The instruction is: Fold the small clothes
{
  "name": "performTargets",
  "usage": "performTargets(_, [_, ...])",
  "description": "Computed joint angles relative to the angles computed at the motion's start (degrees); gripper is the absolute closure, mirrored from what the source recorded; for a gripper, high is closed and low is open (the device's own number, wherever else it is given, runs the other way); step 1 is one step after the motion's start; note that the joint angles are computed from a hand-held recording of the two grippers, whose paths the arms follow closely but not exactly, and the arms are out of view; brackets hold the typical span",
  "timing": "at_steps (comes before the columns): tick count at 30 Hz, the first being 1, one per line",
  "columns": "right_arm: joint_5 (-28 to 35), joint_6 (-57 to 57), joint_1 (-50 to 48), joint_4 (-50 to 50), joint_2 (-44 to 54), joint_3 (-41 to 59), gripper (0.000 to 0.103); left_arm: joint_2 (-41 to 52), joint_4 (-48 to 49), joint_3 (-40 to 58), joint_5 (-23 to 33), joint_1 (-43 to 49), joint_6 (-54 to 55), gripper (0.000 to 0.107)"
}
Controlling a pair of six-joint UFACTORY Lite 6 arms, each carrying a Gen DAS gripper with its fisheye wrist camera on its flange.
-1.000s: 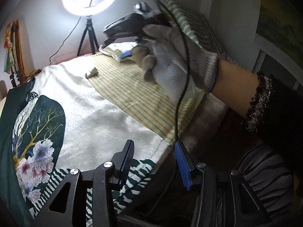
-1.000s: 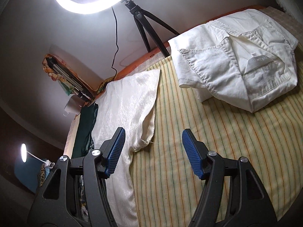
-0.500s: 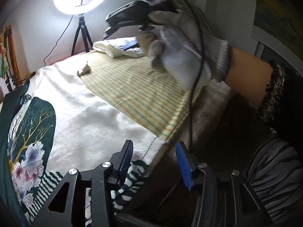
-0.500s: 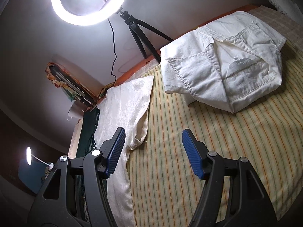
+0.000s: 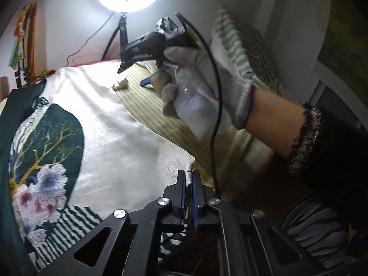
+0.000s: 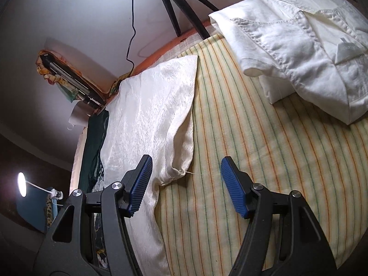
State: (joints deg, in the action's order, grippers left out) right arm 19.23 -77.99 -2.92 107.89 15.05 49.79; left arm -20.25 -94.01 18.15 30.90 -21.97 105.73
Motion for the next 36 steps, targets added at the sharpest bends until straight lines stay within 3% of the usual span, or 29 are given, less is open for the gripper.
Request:
performTargets(2, [0.26,2.61,0.71,-1.87,2.14,2.42,0.048,-0.84,1.36,-0.28,1.39,1.99,-1.09,0.105])
performTargets(7, [-3.38,9.56,3.75,-6.66,8.0,8.98,0.094,-2.43,3.95,-1.0,3.27,4.84,-3.46,0.106])
performTargets(10, [-3.59,10.22,4.17,-5.42,7.93,10.26,0.097,-2.45,4.29,-1.42,4.66,7.01,-3.05,0.106])
performTargets(13, [-6.84,17.41,6.65,-12.17,6.23,12.71,0.098,-3.44,6.4,-1.94,7.48,11.38,-3.85,0.106])
performTargets(23, [-12.16,77.31,15.95,-71.99,7.0,23.71,0.098,-4.49,13.68,-2.53,17.73,28.32,-4.1,0.106])
performTargets(31, [-4.43,119.52,25.64,-118.17,17.18,41.62,0.099,-2.8,20.02,-2.04,25.76,44.19,-3.53,0.106])
performTargets(36, [2.47,120.37,30.98,-122.36,28.43,56.91,0.099,0.46,23.52,-1.21,28.43,53.37,-1.34,0.106])
